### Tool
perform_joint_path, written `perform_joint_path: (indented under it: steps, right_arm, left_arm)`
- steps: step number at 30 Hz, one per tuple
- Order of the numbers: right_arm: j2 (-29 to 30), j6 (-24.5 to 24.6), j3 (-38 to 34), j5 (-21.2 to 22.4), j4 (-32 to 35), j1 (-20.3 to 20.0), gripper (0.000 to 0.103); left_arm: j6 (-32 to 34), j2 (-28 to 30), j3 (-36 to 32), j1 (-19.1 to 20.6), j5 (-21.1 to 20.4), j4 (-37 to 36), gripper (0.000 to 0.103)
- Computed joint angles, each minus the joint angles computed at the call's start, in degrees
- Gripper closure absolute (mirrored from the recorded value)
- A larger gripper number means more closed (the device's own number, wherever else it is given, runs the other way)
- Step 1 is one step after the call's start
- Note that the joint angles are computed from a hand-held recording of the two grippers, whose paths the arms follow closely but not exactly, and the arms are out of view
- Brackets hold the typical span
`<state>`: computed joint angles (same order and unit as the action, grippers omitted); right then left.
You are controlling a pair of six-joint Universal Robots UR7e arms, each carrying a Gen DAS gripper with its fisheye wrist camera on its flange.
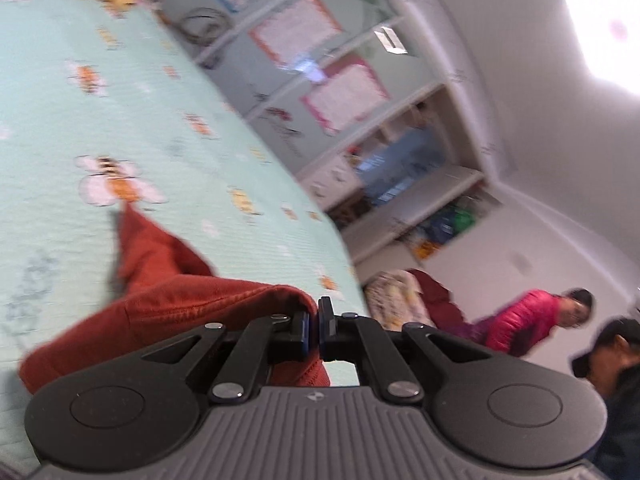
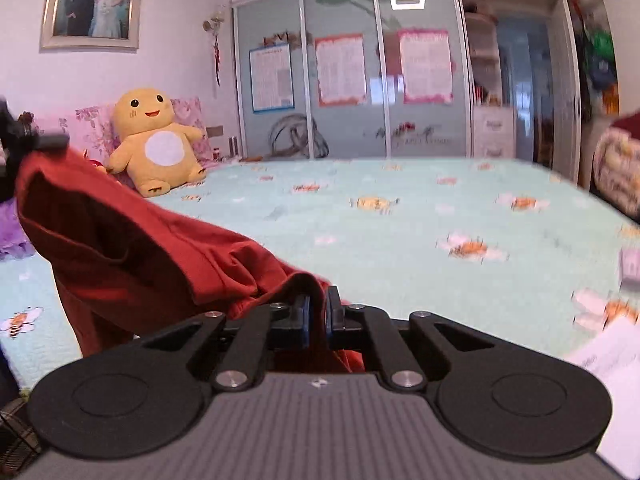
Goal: Fold clothes
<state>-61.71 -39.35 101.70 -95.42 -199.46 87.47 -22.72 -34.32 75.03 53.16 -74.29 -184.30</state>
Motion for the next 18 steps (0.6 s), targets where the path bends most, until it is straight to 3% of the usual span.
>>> perform_joint_path:
  steps: [2, 11, 15, 18]
  right_arm:
    - [-1.16, 1.44, 0.81, 0.37, 1.17, -0.46, 0.103]
    - [-6.37, 10.11, 4.65, 7.54, 2.46, -2.70, 0.103]
    - [-8.93, 14.74, 5.79, 14.86, 7.00, -3.64, 0.103]
    - [-9.46, 13.28, 6.68, 18.02, 4.86, -3.26, 0.103]
  left_arm:
    - [-1.35, -0.08, 0.13, 0.42, 2.19, 0.28, 0.102]
    - [-2.63, -1.49, 2.57, 1.07, 8.25, 1.75, 0.102]
    - [-4.44, -1.71, 2.64, 1.83, 8.81, 5.49, 0.102]
    - [-6.37, -1.86, 3.01, 2.19, 9.59, 8.17, 0.102]
